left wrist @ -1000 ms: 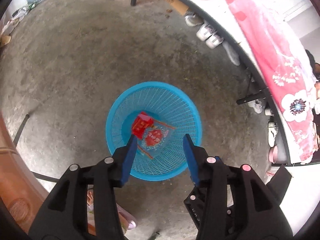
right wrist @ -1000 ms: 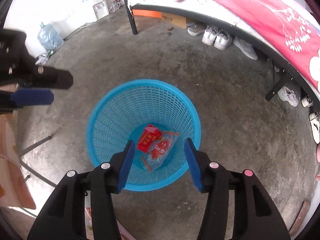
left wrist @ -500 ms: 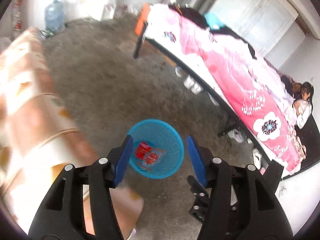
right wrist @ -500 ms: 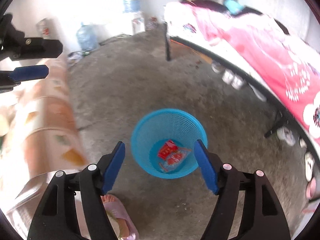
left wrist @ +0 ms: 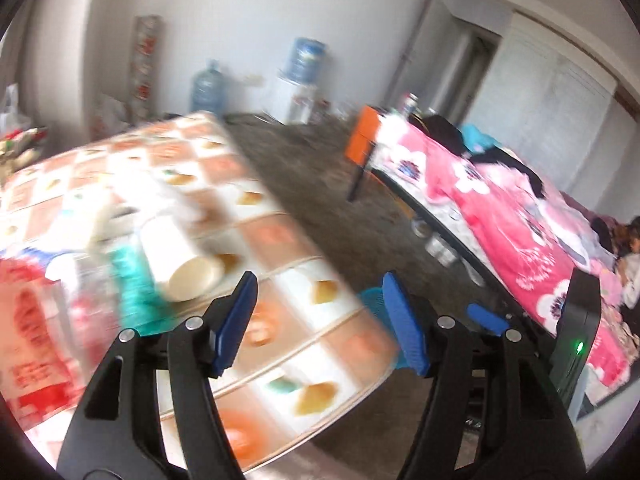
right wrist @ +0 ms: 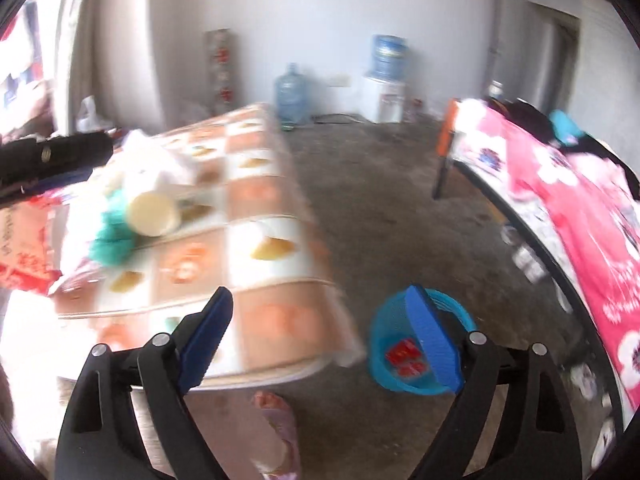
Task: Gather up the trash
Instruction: 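Return the open right tool to the table toward the green bag, then grasp the white paper cup rim with the right tool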
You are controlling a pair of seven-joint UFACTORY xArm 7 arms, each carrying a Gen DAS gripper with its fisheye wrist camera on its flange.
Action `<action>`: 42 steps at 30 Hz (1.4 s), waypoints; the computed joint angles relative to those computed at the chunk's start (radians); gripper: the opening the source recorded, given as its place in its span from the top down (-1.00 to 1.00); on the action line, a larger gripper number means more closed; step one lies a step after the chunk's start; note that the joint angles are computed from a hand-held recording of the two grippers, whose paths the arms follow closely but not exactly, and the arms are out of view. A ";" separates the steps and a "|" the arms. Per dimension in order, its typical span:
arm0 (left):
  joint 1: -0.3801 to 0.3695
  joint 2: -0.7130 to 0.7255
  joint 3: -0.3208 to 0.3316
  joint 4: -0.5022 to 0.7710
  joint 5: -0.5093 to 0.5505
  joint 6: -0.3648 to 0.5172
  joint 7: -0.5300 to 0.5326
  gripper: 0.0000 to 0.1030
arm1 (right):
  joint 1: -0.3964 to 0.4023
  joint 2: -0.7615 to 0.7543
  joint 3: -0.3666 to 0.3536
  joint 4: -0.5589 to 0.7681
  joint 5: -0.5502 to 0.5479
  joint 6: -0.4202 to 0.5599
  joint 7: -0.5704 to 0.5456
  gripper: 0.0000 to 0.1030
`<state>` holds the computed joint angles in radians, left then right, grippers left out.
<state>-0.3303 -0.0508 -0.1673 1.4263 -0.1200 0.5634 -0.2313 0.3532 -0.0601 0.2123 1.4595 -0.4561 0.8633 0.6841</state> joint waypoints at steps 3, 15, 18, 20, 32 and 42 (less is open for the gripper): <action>0.039 -0.134 0.025 -0.157 0.030 -0.050 -0.040 -0.19 | 0.039 0.071 0.024 0.084 -0.006 0.002 -0.009 -0.85; 0.258 -0.491 0.066 -0.528 0.183 -0.131 -0.166 -0.19 | 0.180 0.341 0.004 0.358 0.211 -0.111 -0.181 -0.88; 0.231 -0.488 0.103 -0.541 0.140 -0.173 -0.130 -0.19 | 0.217 0.402 -0.031 0.441 0.232 -0.093 -0.172 -0.88; 0.218 -0.472 0.109 -0.538 0.116 -0.189 -0.113 -0.19 | 0.233 0.433 -0.054 0.484 0.234 -0.088 -0.155 -0.88; 0.190 -0.258 0.035 -0.439 0.146 -0.197 -0.116 0.05 | 0.211 0.516 -0.093 0.567 0.290 -0.073 -0.173 -0.74; 0.170 -0.030 0.001 -0.285 0.358 -0.150 -0.220 0.06 | 0.162 0.717 -0.080 0.848 0.435 0.009 -0.322 -0.37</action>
